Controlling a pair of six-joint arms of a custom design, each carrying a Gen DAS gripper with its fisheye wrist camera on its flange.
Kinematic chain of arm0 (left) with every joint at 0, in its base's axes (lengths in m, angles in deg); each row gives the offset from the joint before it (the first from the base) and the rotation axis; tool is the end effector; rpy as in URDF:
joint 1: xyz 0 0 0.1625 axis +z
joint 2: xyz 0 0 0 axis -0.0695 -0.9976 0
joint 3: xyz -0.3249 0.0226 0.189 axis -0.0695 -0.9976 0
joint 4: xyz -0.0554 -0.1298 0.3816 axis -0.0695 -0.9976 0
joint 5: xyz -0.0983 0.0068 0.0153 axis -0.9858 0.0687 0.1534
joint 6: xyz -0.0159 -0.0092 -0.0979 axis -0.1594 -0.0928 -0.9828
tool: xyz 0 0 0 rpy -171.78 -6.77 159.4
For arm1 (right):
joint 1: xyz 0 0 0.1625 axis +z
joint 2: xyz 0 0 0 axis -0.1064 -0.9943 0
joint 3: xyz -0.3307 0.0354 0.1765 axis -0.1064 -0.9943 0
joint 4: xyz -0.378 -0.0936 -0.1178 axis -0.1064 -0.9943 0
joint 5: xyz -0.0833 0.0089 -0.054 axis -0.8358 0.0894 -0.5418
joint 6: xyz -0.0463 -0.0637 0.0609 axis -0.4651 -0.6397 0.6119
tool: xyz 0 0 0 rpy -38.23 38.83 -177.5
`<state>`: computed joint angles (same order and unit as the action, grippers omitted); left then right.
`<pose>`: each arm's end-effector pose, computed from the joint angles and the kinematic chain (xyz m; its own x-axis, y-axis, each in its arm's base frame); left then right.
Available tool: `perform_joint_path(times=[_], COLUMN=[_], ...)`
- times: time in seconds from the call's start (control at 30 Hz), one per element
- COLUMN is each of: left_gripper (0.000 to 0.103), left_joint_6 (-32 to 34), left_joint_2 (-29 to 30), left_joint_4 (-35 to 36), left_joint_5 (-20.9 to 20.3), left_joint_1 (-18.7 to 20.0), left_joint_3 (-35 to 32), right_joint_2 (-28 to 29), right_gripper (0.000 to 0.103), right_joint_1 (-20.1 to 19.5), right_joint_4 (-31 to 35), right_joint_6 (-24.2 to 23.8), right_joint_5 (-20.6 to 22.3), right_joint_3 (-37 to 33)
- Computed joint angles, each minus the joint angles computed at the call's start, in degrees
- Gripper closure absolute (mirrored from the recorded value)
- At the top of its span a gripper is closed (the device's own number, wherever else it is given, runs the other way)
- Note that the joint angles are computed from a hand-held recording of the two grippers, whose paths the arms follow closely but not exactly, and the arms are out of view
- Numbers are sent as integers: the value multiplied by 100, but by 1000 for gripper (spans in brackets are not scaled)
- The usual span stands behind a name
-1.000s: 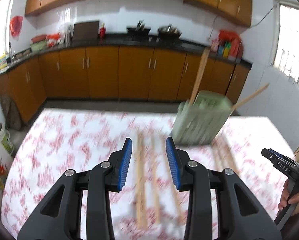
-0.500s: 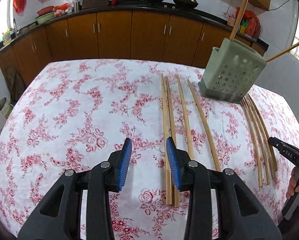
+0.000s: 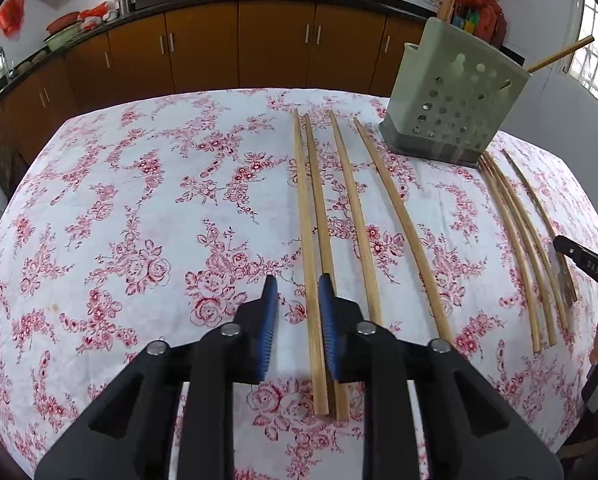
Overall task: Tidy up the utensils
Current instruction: 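Close the left tool on a chopstick while the right tool grasps another chopstick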
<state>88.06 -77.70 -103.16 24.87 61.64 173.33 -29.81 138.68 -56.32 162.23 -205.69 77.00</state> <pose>-0.0474 -0.4195 0.3835 -0.6469 0.5317 -0.5467 0.6997 0.6989 -0.1481 0.3274 -0.2967 0.0598 -0.6143 0.5897 0.5243 -0.0816 0.6134 -0.7856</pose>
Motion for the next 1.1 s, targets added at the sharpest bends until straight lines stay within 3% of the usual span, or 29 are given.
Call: perform_joint_path(times=[0.27,0.33,0.5,0.63,1.1], left_gripper=[88,94,95,95,94], left_joint_6=[160,156,13,-216,-17], left_joint_2=[71,106,302,386,300], left_joint_4=[-152,-227,-533,-726,-858], left_joint_5=[205,268,384,253,-41], left_joint_1=[-67,-71,89,204,312], left_joint_3=[140,152,29,-22,21], right_joint_2=[34,33,-54,-100,-73], right_gripper=[95,95,95,95,95], right_joint_1=[-5,-6,-26,-49,-53], right_joint_4=[-111,13,196,234,-65], right_joint_6=[-98,-93,290,275,109], right_joint_5=[-38,-74,-166,-204,-190], right_joint_3=[28,7,69,100,138])
